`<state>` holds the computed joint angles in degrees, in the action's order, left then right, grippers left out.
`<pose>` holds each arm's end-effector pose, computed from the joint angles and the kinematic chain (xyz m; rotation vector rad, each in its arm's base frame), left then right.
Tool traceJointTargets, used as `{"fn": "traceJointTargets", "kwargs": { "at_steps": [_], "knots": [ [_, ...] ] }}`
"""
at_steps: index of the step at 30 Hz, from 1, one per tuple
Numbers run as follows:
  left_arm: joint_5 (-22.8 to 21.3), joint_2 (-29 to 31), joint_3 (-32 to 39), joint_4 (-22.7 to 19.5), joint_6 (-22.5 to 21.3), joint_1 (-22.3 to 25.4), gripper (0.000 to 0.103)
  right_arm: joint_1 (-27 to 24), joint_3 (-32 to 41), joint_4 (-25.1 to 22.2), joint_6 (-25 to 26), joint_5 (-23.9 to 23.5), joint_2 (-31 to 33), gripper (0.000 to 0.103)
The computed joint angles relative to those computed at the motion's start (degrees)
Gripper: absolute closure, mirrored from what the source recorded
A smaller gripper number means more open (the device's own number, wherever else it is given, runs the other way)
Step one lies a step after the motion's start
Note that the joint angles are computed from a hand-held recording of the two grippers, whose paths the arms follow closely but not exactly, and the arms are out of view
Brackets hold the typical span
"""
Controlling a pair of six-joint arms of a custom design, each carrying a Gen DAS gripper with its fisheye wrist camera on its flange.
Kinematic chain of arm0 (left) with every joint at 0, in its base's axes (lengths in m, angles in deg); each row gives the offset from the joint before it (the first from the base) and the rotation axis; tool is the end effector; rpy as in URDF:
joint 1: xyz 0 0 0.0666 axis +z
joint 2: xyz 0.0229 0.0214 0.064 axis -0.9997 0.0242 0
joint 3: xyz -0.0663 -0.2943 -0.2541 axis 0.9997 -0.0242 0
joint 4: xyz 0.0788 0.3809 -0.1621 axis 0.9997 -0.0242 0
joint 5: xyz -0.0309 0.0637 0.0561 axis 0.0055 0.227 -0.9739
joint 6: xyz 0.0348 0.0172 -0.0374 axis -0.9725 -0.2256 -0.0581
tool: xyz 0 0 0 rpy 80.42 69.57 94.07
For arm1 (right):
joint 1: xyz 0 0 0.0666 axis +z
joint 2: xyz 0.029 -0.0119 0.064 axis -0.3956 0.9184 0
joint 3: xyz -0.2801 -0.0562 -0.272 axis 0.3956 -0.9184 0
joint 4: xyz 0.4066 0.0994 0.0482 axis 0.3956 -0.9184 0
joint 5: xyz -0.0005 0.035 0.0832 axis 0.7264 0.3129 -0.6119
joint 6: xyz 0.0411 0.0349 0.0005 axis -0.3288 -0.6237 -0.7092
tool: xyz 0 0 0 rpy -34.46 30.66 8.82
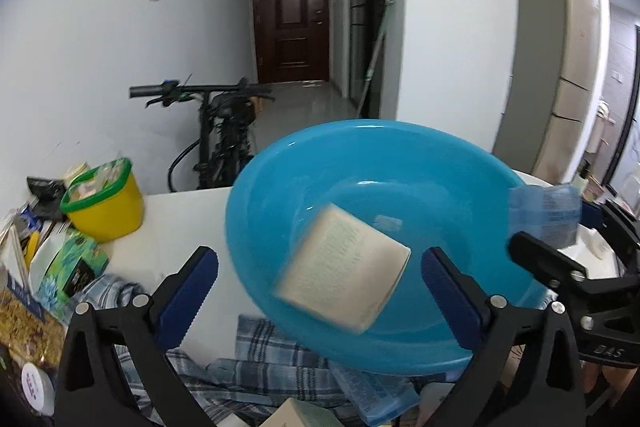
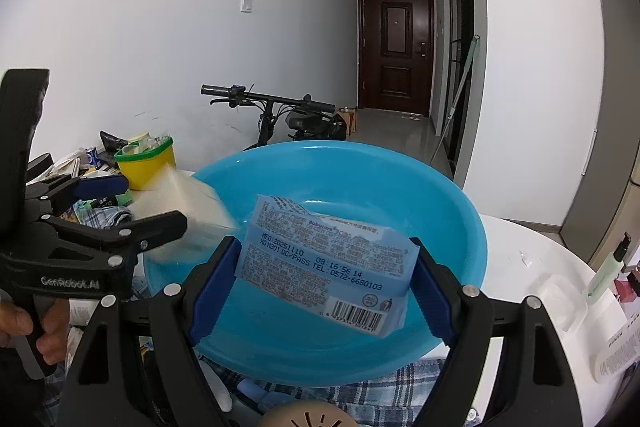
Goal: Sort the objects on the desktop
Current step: 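Open the left tool to drop the cream box into the blue basin, then lower the blue packet into the basin and open the right tool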
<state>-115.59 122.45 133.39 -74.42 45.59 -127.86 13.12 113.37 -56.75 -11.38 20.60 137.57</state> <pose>0.3529 -0.2590 0.3521 -0.2680 2.1842 0.1351 0.4302 0.3213 0.3420 -0.7582 1.9602 0.4629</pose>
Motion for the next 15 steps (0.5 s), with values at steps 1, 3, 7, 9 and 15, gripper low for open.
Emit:
{"fn": "traceJointTargets", "kwargs": {
  "at_steps": [1,3,7,9,15],
  "knots": [
    [0.4,-0.2,-0.2,0.2,0.2,0.2,0.0,0.1,0.0,0.0,0.1,0.1,0.0,0.022],
    [1.4,-0.8,-0.8,1.1,0.4,0.6,0.0,0.1,-0.1,0.1,0.1,0.3,0.0,0.022],
    [1.4,-1.2,-1.2,2.1,-0.2,0.5,0.0,0.1,-0.2,-0.1,0.1,0.4,-0.2,0.022],
    [1.1,-1.0,-1.1,2.3,-0.6,0.2,0.0,0.1,-0.2,-0.2,-0.1,0.5,-0.2,0.022],
    [0.9,-0.5,-0.7,2.6,-1.7,-0.3,0.0,-0.3,0.0,-0.6,-0.3,0.3,-0.1,0.022]
  ]
}}
